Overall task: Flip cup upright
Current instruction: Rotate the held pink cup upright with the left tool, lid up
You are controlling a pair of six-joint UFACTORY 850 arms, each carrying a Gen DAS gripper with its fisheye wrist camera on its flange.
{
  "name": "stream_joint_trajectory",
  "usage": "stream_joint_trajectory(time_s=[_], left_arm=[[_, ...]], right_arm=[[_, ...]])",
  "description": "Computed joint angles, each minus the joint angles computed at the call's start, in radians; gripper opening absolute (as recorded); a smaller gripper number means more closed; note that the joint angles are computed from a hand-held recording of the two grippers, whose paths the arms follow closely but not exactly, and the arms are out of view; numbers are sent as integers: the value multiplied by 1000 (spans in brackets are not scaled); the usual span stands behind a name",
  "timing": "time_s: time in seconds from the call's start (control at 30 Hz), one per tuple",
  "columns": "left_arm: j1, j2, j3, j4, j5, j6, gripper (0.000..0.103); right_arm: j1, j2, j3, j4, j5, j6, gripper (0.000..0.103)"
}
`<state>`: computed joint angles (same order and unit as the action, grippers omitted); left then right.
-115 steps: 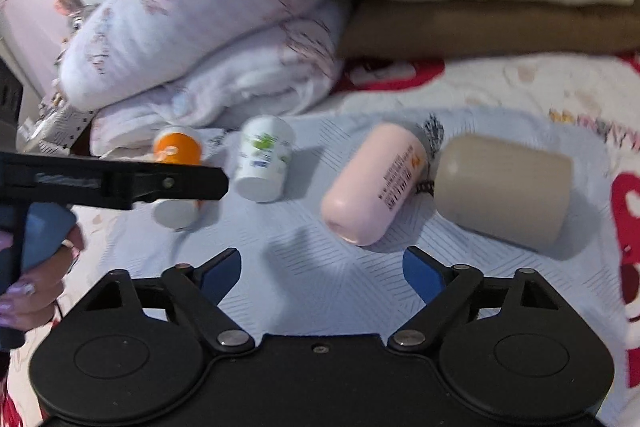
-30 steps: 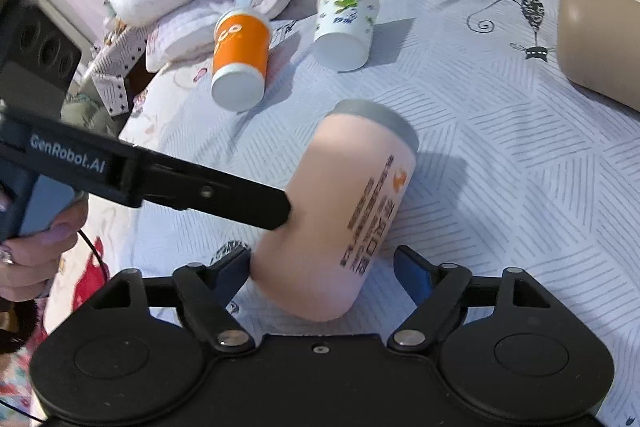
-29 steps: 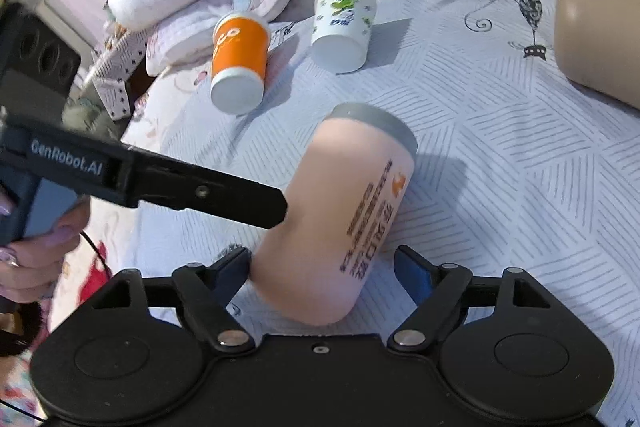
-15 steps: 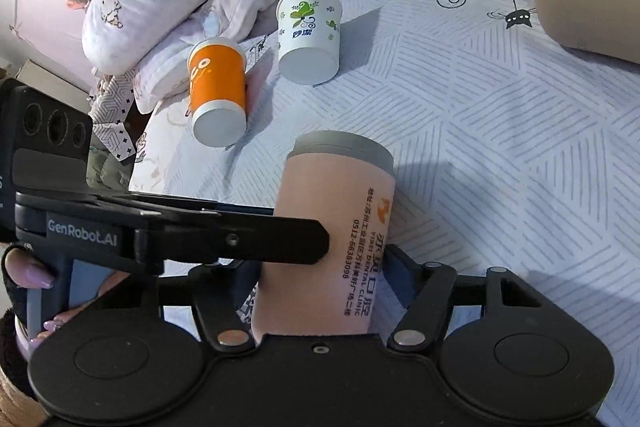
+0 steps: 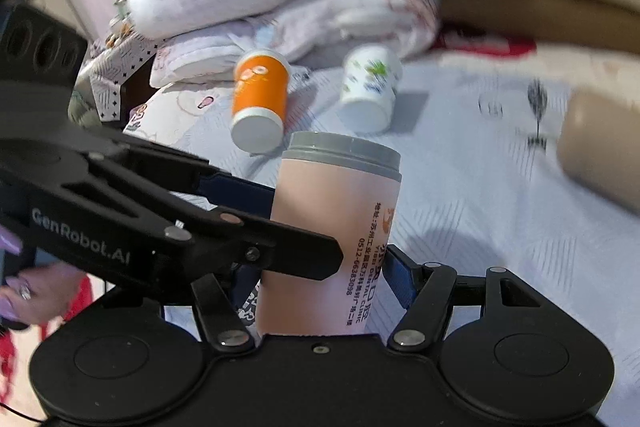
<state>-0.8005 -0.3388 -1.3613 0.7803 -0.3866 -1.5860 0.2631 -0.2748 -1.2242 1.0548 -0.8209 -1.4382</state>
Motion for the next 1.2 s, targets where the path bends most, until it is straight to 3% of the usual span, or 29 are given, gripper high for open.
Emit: stream_joint_trajectory(time_s=[0.13,0.27,0.57,0.8,0.9,1.2], left_arm=[[-14,25,31,91,-21,-67,56],[-29,33,50,209,-65,-140,54],[-5,19,53,373,-85,-231,54],[24,5,50,437,-82,-292,54],[42,12,65,465,-47,-356,54],[45,-1,78,513,-29,-452,54]], right_arm=[[32,67,96,138,122,-289,71],[64,63,116,230,202,-471,71],[78,-19,63,456,208,-692,68],[101,-73,-17,433,236,-618,68],[104,-96,-50,390,232,-557,68],[93,-115,-40,430,210,-571,68]])
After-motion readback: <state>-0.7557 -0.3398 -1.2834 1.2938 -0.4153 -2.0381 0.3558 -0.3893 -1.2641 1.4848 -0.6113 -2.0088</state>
